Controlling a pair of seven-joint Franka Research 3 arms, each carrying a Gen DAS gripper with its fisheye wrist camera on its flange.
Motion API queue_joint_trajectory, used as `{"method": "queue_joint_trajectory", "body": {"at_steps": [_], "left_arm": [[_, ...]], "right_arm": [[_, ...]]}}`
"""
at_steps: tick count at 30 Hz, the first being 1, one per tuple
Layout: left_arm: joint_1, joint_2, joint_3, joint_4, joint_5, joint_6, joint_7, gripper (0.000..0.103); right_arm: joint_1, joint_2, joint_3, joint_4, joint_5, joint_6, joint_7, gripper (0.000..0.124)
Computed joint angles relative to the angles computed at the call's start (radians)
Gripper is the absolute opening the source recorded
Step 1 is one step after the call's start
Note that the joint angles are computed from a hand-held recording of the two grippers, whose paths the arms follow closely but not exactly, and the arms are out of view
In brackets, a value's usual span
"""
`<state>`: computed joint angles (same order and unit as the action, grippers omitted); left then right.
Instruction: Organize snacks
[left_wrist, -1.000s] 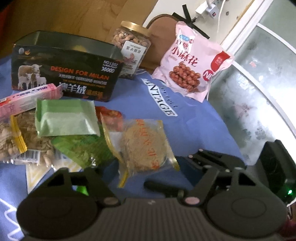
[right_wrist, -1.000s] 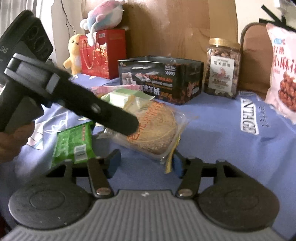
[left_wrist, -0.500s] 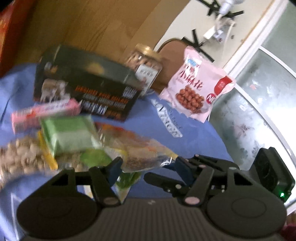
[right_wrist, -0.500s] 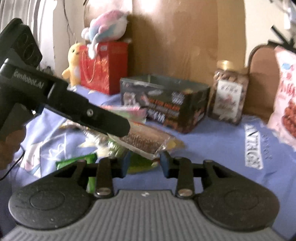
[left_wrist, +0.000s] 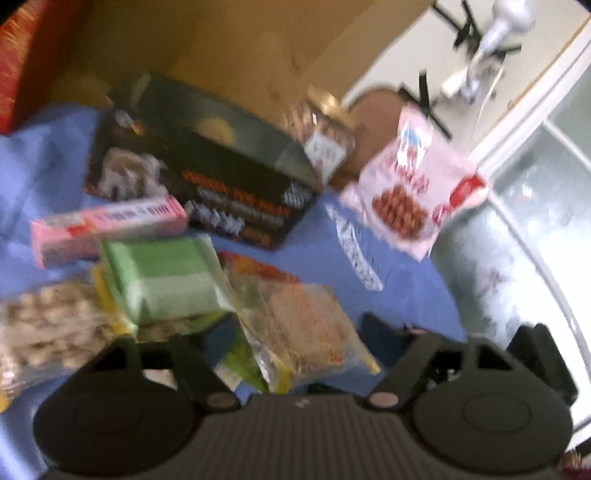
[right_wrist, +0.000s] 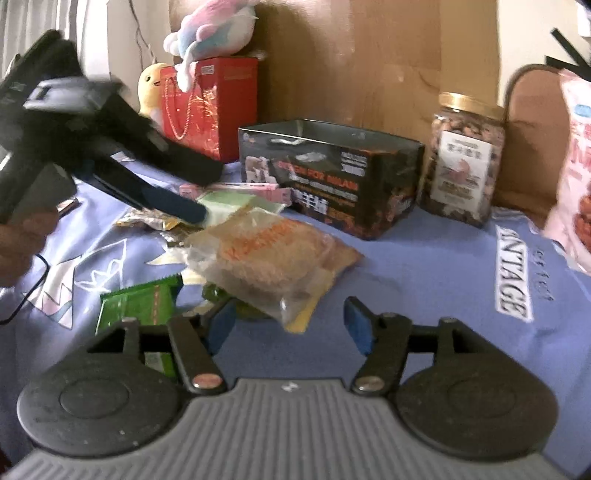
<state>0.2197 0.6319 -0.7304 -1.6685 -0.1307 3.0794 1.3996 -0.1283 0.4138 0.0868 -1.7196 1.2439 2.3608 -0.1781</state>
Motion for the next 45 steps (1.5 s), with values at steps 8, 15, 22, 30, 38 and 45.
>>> {"method": "queue_joint_trajectory", "body": {"at_steps": [8,15,22,30,38,45], "left_arm": [[0.064,-0.034,-0.065,-0.082,0.053,0.127,-0.009,0.052],[-0.052,-0.032,0.109,0.062,0.146,0.158,-0.09,0.053],[-0.271,0.082,0.437,0.354,0.186,0.009,-0.261,0.067],[-0.072,-0.136,0.307,-0.129,0.189,0.372,-0.393,0.077],[-0.176,-0.162,0.454,-0.164,0.176,0.221,-0.557,0.077],[-0.182,-0.131,0.457,-0.164,0.261,0.245,-0.639,0.078]], "right_arm": [[-0.004,-0.065,0.02,-0.06,0.194,0.009,-0.215,0.057],[0.056,0.018,0.025,0.115,0.313,0.06,-0.283,0.057],[0.147,0.267,0.045,0.465,0.091,0.198,-0.027,0.059],[-0.017,0.189,0.115,0.329,0.059,-0.011,0.161,0.059],[0.053,0.279,0.079,0.442,-0.174,-0.065,0.519,0.059],[0.059,0.403,0.117,0.616,-0.297,-0.133,0.758,0.06]]}}
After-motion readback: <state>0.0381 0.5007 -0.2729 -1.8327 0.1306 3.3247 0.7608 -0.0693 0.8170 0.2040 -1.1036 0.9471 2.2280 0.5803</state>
